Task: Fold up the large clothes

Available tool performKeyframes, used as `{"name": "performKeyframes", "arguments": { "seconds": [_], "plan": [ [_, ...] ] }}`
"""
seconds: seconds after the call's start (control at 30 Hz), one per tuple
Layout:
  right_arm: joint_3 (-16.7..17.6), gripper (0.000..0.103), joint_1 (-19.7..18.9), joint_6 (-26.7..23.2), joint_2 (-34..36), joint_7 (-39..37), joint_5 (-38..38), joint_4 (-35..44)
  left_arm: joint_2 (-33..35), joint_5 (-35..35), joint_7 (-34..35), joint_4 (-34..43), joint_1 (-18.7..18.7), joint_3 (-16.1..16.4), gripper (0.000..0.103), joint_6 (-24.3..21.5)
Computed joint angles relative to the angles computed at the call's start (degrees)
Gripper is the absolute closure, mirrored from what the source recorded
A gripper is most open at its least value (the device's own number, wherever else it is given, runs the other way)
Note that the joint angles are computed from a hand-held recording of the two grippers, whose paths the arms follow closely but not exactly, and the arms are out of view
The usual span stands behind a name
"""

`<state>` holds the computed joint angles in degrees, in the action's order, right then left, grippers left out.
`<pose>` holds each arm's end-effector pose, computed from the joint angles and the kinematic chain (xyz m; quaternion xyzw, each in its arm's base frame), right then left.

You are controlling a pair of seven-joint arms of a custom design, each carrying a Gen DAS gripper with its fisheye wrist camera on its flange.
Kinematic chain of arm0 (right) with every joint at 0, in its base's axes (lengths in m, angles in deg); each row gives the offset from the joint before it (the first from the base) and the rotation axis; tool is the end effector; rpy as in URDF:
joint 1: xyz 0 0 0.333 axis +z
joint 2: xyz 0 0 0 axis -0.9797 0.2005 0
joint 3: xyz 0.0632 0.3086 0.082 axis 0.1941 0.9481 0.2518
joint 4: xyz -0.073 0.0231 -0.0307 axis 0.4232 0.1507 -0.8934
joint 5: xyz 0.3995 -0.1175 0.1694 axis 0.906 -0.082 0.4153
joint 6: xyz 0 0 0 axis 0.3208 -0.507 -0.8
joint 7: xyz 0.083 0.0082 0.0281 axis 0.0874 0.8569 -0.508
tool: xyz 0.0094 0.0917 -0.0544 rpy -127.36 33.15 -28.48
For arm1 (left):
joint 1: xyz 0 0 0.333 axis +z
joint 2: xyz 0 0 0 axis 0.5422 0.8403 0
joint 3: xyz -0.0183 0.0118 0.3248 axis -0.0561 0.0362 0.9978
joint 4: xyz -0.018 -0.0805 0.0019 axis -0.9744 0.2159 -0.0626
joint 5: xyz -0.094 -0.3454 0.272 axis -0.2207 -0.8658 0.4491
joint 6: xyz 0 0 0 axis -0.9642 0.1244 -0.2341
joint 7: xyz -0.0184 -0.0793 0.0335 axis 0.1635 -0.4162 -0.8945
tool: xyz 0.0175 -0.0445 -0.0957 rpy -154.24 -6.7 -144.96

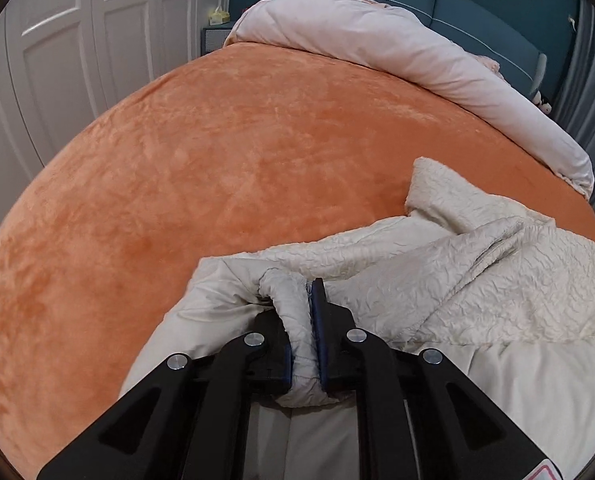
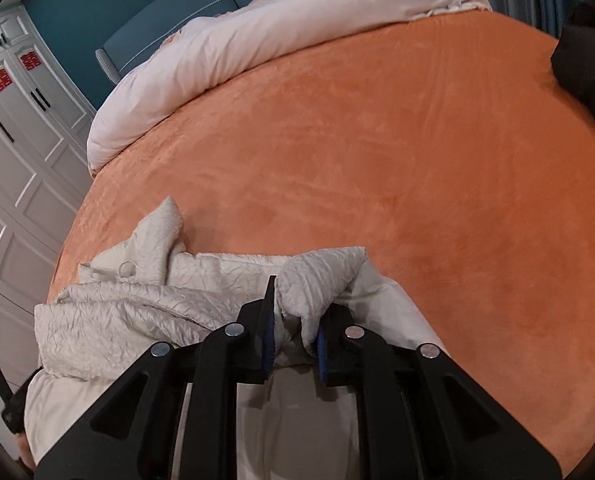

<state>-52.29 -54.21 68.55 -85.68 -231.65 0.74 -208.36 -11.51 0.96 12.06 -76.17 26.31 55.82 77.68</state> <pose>0.4357 0.3737 0.4579 -0.4575 0.8230 -0.1498 0.3014 0.4983 -0.2002 0.4433 -0.6852 0.6499 -0.2731 0.1829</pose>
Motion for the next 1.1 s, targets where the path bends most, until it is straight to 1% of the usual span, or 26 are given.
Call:
{"name": "performKeyframes", "arguments": {
  "seconds": [0.07, 0.13, 0.17, 0.23, 0.27, 0.3, 0.33, 0.4, 0.43, 0.47, 0.5, 0.53, 0.6, 0.63, 0.67, 0.7, 0.73, 0.77, 0.8, 0.83, 0.87, 0.93, 0.97, 1.0, 1.03, 1.1],
  "plan": [
    [-0.6, 0.089, -0.1, 2.0, 0.2, 0.0, 0.9, -0.8, 0.7, 0.1, -0.9, -0.2, 0.3, -0.1, 0.091, 1.6],
    [-1.3, 0.086, 0.1, 4.0, -1.4, -1.6, 3.8, -2.0, 0.6, -2.6, 0.6, -0.3, -1.1, 1.3, 0.091, 1.6],
    [-1.5, 0.085, 0.0, 4.9, -2.4, -2.3, 5.0, -2.6, -0.5, -5.8, 2.3, -0.5, -2.5, 2.8, 0.090, 0.9],
    [-1.4, 0.077, -0.7, 8.9, -6.5, -2.1, 6.8, -5.8, -3.5, -11.0, 5.5, -1.4, -4.6, 5.2, 0.090, 0.5],
    [-1.1, 0.075, -1.5, 12.9, -10.2, -0.9, 6.9, -8.8, -6.6, -16.0, 10.1, -2.8, -7.7, 8.5, 0.089, 1.7],
    [-0.3, 0.069, -2.5, 14.5, -12.6, -0.1, 6.9, -10.4, -8.5, -19.7, 13.7, -3.5, -10.1, 10.9, 0.088, 2.1],
    [1.5, 0.054, -4.3, 14.9, -16.4, 2.0, 6.1, -12.3, -9.9, -22.3, 16.4, -3.8, -11.5, 12.4, 0.088, 1.9],
    [5.9, 0.033, -7.8, 9.6, -21.8, 4.6, 5.4, -13.2, -12.7, -24.4, 18.5, -3.0, -11.2, 12.6, 0.087, -1.8],
    [7.5, 0.033, -8.9, 6.8, -25.1, 5.0, 5.3, -13.7, -13.6, -25.6, 19.5, -2.5, -11.1, 12.7, 0.087, -3.2],
    [7.9, 0.033, -9.0, 5.4, -26.6, 4.3, 5.9, -13.7, -14.3, -27.4, 20.8, -1.8, -11.5, 13.3, 0.087, -4.6],
    [8.5, 0.037, -9.1, 3.8, -27.9, 3.3, 6.3, -13.3, -14.7, -28.3, 21.1, -1.3, -11.1, 12.9, 0.087, -5.6],
    [9.1, 0.040, -9.2, 2.3, -28.7, 2.1, 6.5, -12.5, -15.1, -28.3, 20.8, -1.0, -9.5, 11.4, 0.087, -6.0],
    [10.3, 0.044, -8.5, -1.1, -28.0, -2.7, 6.3, -9.3, -16.5, -21.4, 15.9, -1.1, -2.9, 5.2, 0.087, -3.7],
    [11.0, 0.045, -8.2, -2.9, -26.9, -5.1, 6.1, -7.4, -16.7, -18.7, 14.4, -0.5, -0.8, 3.2, 0.087, -3.7],
    [12.0, 0.045, -7.6, -5.0, -25.2, -7.7, 5.8, -5.1, -17.4, -14.5, 10.8, 0.0, 3.2, -0.4, 0.087, -3.4],
    [12.5, 0.046, -7.2, -5.6, -23.6, -9.2, 5.3, -3.6, -18.9, -8.6, 5.3, 0.2, 7.6, -4.3, 0.087, -2.4],
    [12.9, 0.053, -6.6, -5.8, -21.5, -11.1, 4.7, -1.8, -19.9, -6.6, 4.0, 0.1, 10.0, -6.4, 0.086, -1.0],
    [13.8, 0.057, -5.9, -6.8, -18.1, -13.6, 3.9, 1.0, -21.3, -3.8, 3.3, 0.2, 11.1, -7.5, 0.083, 1.1],
    [14.1, 0.068, -5.3, -7.5, -15.8, -14.6, 3.0, 2.6, -22.2, -1.9, 2.7, 0.4, 11.6, -8.3, 0.081, 2.1],
    [14.5, 0.078, -4.6, -8.3, -13.0, -15.5, 2.0, 4.6, -22.8, -0.5, 2.4, 0.6, 11.4, -8.7, 0.072, 2.6],
    [15.1, 0.079, -4.1, -8.8, -9.4, -16.3, 0.7, 7.2, -23.0, 0.3, 3.2, 0.8, 9.5, -8.3, 0.061, 3.2],
    [16.3, 0.081, -3.3, -10.0, -1.9, -16.7, -2.8, 12.6, -21.9, 0.9, 4.9, 1.3, 5.6, -7.6, 0.053, 2.3],
    [16.6, 0.081, -2.6, -11.0, 0.7, -16.8, -4.3, 14.5, -20.5, 0.8, 5.7, 1.4, 3.1, -7.8, 0.053, 1.2],
    [16.1, 0.081, -1.4, -11.9, 3.3, -16.9, -5.8, 16.5, -19.1, 0.6, 6.0, 1.4, 1.3, -8.0, 0.053, 0.3],
    [17.2, 0.081, -1.6, -13.2, 6.7, -17.7, -7.4, 19.2, -18.1, 0.7, 6.0, 1.3, 0.3, -8.2, 0.053, -0.3],
    [15.8, 0.081, 0.4, -15.5, 10.2, -19.2, -8.4, 21.9, -14.3, 0.9, 5.0, 1.6, -1.6, -9.4, 0.053, -1.7]
  ]
}}
